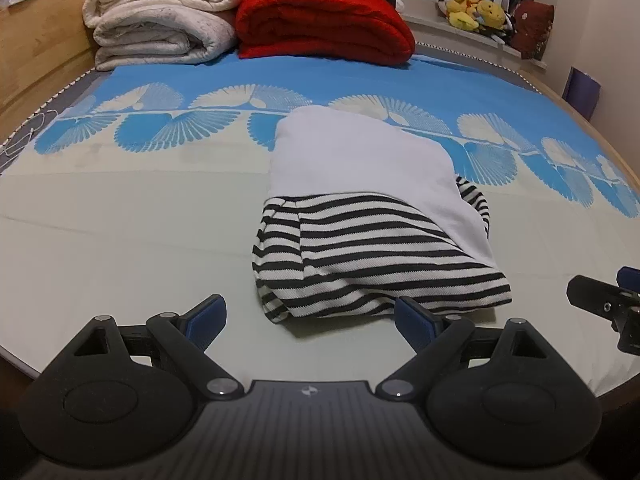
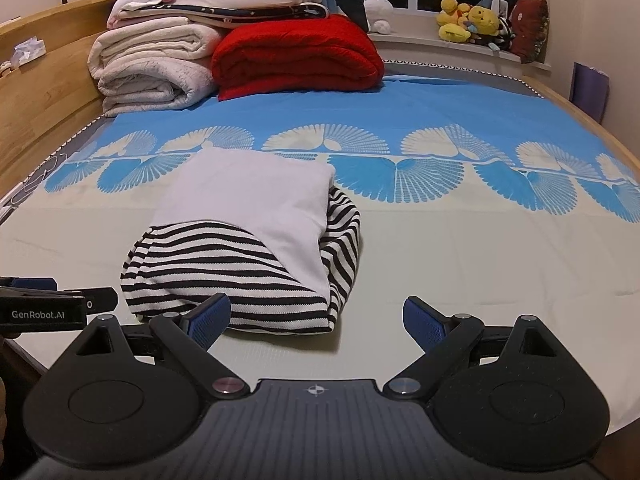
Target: Fold small clothes
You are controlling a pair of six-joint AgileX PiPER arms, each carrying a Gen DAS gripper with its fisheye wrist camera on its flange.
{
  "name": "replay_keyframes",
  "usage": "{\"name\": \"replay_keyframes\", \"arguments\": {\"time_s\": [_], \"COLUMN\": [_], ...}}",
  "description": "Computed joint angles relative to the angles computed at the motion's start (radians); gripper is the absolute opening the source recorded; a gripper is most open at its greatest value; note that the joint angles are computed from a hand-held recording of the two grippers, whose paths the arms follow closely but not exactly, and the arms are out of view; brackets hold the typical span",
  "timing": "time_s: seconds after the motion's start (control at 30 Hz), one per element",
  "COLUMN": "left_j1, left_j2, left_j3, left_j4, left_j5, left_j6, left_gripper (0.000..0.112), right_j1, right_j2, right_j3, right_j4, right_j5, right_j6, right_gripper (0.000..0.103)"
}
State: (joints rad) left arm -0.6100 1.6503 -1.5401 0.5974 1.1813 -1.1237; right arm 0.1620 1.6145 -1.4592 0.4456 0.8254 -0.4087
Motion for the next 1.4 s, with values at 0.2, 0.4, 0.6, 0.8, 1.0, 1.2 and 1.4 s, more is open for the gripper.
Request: {"name": "replay_keyframes", "arguments": {"time_s": [0.2,0.4,0.6,0.8,1.0,1.2,1.4], "left_j1": [-0.002,-0.001,-0.002,-0.004,-0.004,-0.003,-0.003], "left_j2": [0.005,0.007,0.007,0.01,0.01,0.01,0.012], "left_j3": [-0.006,-0.007,-0.003,-0.007,-0.004,-0.005,-0.007], "left_j4": [-0.002,-0.004,-0.007,-0.008,-0.007,-0.009,-0.009], "left_j5": [0.003,0.003,0.001,0.004,0.002,0.001,0.002], "left_j6": [0.0,0.002,-0.001,-0.002,-0.002,0.003,0.002], "left_gripper": [0.094,0.094,0.094,0.094,0.094,0.094,0.094], "right_j1": [0.001,0.003,-0.001,0.0,0.0,0.001,0.003], "right_j2": [0.002,0.002,0.001,0.004,0.005,0.005,0.004], "right_j3": [0.001,0.002,0.008,0.004,0.006,0.005,0.005], "right_j4": [-0.001,-0.003,0.004,0.001,0.003,0.003,0.0], "right_j5": [0.001,-0.001,0.002,0.005,0.004,0.004,0.003], "right_j6": [-0.003,-0.003,-0.021,-0.022,-0.026,-0.025,-0.022], "right_gripper": [0.093,0.093,0.093,0.093,0.093,0.093,0.093]}}
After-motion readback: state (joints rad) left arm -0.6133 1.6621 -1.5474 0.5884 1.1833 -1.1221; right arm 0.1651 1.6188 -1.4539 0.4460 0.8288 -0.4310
